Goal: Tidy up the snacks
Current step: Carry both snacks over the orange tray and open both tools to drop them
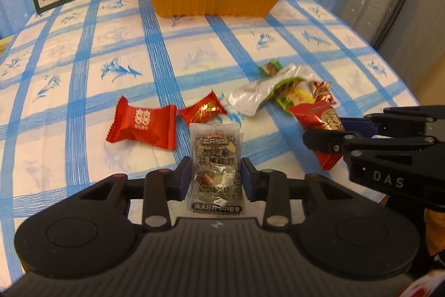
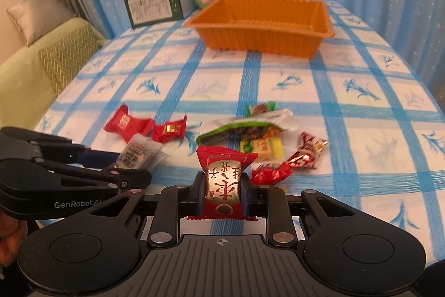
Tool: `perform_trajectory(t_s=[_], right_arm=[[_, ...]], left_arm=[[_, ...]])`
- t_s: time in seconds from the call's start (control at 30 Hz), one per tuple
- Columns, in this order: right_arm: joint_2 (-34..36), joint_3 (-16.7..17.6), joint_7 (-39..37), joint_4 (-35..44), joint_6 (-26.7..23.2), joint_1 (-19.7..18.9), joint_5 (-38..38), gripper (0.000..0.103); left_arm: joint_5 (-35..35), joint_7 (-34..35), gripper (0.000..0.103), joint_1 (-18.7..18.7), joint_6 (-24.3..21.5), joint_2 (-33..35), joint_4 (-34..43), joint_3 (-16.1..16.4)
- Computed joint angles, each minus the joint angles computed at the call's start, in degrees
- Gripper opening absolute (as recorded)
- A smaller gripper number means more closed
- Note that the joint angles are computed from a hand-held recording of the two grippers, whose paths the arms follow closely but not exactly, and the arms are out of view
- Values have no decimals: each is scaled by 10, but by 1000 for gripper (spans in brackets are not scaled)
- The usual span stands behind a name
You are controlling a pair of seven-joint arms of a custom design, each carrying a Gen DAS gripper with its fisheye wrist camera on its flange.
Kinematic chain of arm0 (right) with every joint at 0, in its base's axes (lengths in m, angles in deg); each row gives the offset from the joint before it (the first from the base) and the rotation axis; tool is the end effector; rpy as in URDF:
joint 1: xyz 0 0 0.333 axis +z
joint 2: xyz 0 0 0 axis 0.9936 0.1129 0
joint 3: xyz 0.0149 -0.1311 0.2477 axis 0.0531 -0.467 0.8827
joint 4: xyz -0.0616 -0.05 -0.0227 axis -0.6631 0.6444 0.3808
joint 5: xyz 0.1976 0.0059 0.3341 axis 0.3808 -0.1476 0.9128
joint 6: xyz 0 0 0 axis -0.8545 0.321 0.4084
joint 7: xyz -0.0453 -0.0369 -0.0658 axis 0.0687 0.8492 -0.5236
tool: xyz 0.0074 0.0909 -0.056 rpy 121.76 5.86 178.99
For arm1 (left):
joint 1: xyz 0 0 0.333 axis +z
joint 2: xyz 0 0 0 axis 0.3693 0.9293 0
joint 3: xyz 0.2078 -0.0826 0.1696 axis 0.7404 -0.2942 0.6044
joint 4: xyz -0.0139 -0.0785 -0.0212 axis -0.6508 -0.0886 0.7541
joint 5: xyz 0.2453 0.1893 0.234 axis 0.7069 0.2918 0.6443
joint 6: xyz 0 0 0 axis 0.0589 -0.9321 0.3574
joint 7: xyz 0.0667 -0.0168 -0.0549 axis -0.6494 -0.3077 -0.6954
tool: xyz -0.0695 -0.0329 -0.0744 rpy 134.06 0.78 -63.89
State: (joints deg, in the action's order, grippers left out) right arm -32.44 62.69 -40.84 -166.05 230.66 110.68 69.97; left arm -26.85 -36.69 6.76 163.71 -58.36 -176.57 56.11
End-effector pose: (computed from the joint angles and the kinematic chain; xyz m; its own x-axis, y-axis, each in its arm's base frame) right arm 0.4242 0.2063 0.3273 0.4506 -0.8641 -0.2244 -0.7146 -0.1984 -0.6709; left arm 0.4039 -0.2849 0.3391 -0.1064 -0.9899 0.0932 -0.8156 0.0333 -0.5777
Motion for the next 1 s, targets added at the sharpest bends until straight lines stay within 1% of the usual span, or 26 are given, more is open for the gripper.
perform_trajectory(t_s=[0.1,0.17,0.3,0.5,0.63,0.73,0.8,0.87,0.93,1.0], right_arm=[[-16,-3,-31,3,1,-3,38,25],[-22,-6,-30,8,-2,-7,40,25],[-9,-13,-22,38,-5,-18,19,25],[54,-23,3,129,-4,-43,-37,25],[119,-24,79,215,-10,-65,-122,25],[177,-26,167,289,-25,-81,-208,25],[220,-34,237,340,-38,-84,-273,25],[266,-50,308,397,-54,-79,-340,25],[305,-65,367,447,-69,-74,-394,25],[339,-72,409,490,-79,-73,-434,25]], left_arm=[[20,-26,34,6,1,-11,5,-3],[22,-28,34,8,0,-13,14,-2],[22,-7,34,15,-6,3,53,5],[30,33,34,26,-14,65,153,22],[25,70,34,27,-26,131,246,37],[11,104,34,25,-37,184,318,47],[-9,129,34,26,-40,224,369,53],[-32,153,34,26,-47,261,417,56],[-53,177,34,27,-54,293,459,58],[-75,199,34,28,-62,323,497,59]])
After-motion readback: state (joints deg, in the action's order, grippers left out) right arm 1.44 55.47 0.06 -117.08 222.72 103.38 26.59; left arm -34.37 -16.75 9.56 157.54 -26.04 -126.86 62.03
